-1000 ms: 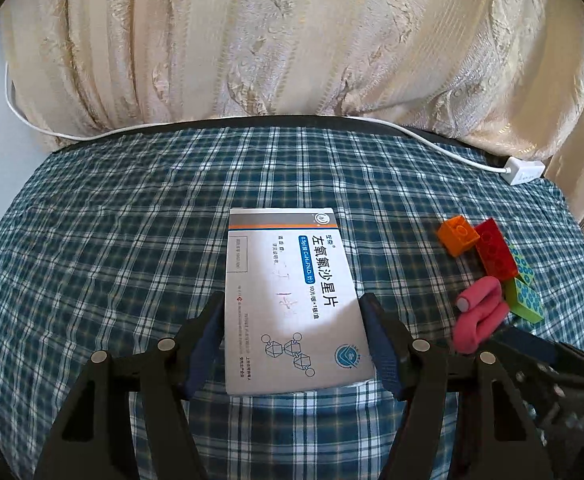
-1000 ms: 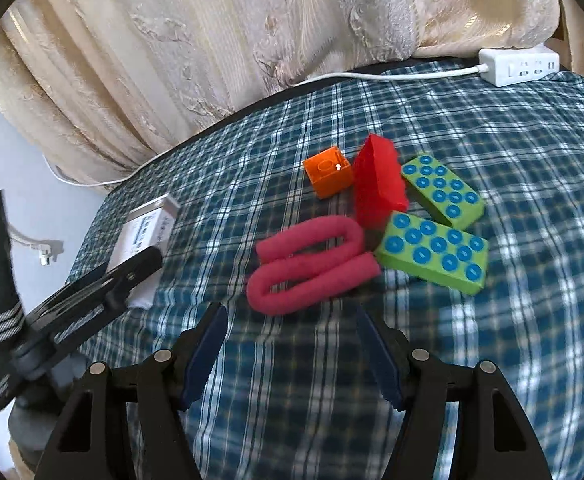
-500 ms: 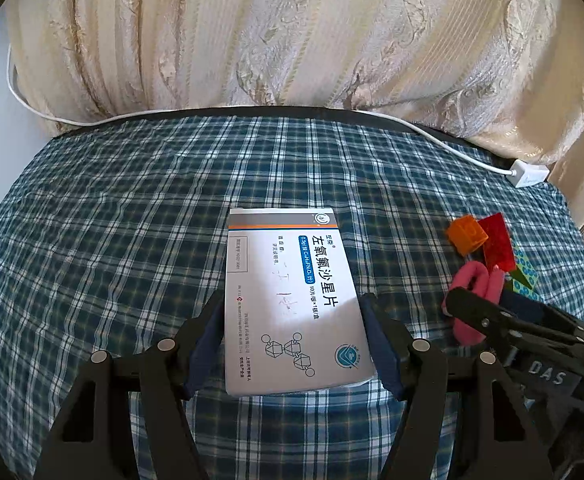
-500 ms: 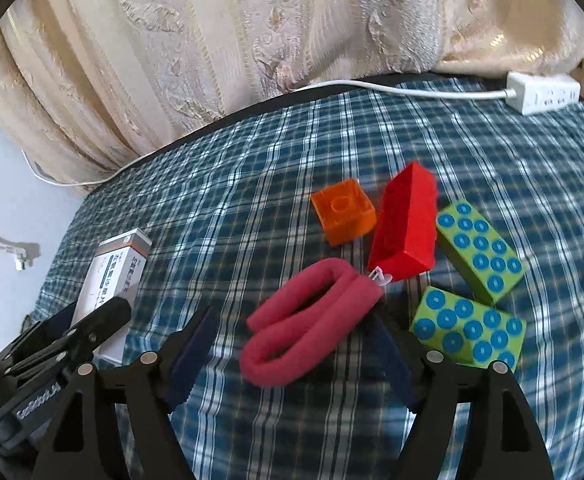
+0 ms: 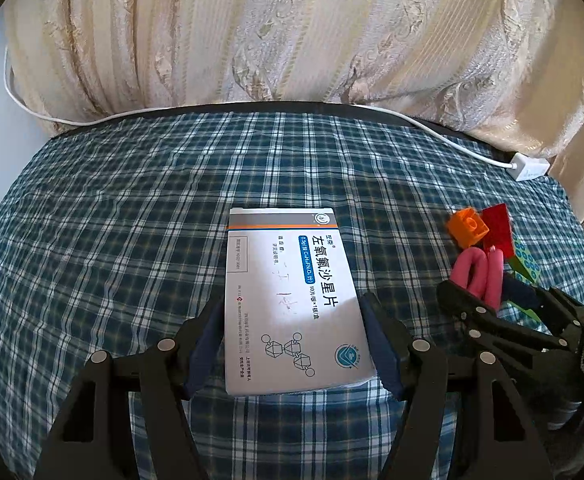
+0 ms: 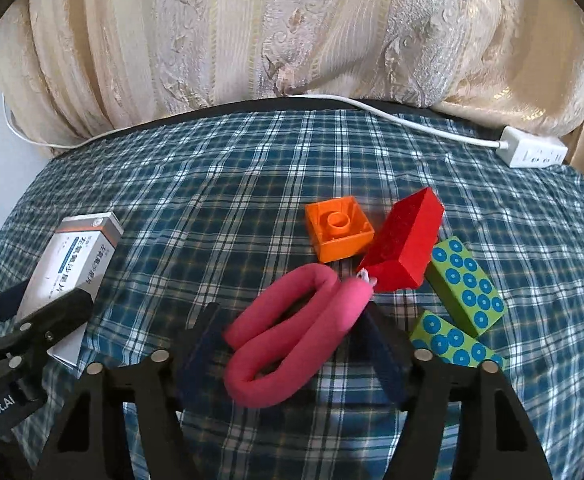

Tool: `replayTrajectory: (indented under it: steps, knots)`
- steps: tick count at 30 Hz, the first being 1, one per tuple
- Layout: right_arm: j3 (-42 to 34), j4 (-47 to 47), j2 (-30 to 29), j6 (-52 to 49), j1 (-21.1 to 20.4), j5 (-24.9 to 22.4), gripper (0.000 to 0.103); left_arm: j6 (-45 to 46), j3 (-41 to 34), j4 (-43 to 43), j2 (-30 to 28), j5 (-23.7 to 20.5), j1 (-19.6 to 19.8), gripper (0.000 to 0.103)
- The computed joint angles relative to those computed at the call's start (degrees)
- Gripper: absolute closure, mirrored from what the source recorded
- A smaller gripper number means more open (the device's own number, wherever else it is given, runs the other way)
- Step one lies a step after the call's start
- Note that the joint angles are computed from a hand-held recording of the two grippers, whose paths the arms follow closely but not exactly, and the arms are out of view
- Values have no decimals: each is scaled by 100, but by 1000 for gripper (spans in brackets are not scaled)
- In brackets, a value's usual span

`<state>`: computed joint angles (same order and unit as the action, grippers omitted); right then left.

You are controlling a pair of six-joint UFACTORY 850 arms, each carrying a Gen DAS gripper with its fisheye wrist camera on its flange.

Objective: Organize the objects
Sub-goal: 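Grasp the second pink foam loop with the right gripper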

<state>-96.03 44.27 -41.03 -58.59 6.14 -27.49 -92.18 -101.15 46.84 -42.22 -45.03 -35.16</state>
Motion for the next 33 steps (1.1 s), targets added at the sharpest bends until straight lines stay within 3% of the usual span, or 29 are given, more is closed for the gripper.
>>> replayTrajectory:
  steps: [2, 7, 33]
  knots:
    - [4, 30, 8, -22, -26, -39, 45, 13, -25, 6, -17, -12, -13, 35]
    - [161, 338, 121, -240, -139, -255, 46, 56, -82, 17, -48, -23, -49, 35]
    - [1683, 1643, 1237, -1339, -689, -347, 47, 449, -411, 278, -179, 124, -400, 35]
